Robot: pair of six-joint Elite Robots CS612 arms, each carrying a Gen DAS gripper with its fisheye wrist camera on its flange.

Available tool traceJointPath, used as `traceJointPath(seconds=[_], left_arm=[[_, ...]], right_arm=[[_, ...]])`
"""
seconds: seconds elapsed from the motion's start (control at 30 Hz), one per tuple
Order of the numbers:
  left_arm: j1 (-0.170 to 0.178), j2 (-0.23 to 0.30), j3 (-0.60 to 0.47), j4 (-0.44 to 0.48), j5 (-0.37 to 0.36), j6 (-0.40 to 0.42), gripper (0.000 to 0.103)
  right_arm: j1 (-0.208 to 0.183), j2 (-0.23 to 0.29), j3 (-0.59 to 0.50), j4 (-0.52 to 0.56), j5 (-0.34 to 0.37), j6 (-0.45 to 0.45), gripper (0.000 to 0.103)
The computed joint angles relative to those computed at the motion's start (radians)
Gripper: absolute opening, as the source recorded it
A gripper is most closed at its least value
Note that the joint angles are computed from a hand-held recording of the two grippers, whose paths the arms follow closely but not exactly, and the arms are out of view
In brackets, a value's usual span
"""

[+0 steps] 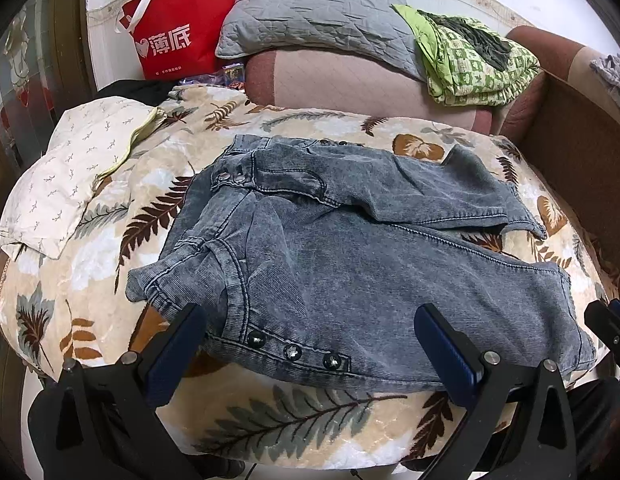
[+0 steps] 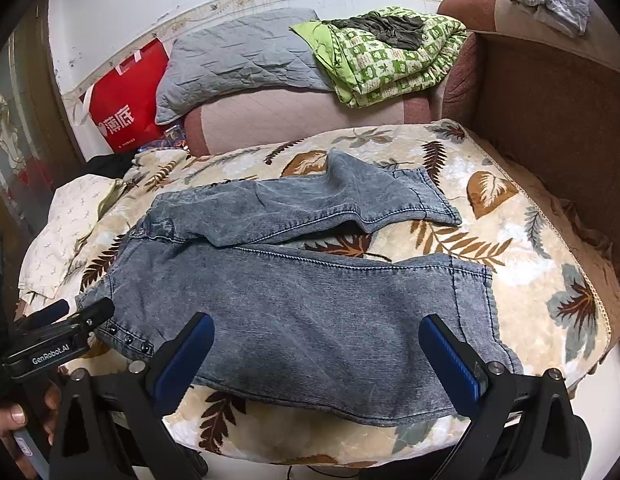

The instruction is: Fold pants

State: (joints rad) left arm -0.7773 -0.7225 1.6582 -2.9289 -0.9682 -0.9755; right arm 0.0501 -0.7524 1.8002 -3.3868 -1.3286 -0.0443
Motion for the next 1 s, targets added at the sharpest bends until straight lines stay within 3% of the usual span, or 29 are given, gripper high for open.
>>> traceJointPath(seconds=[1.0], left_arm=[[0.002, 0.0, 0.001, -0.003, -0.011, 0.001, 0.103]], right_arm=[[0.002, 0.001, -0.003, 0.001, 0.004, -0.003, 0.103]])
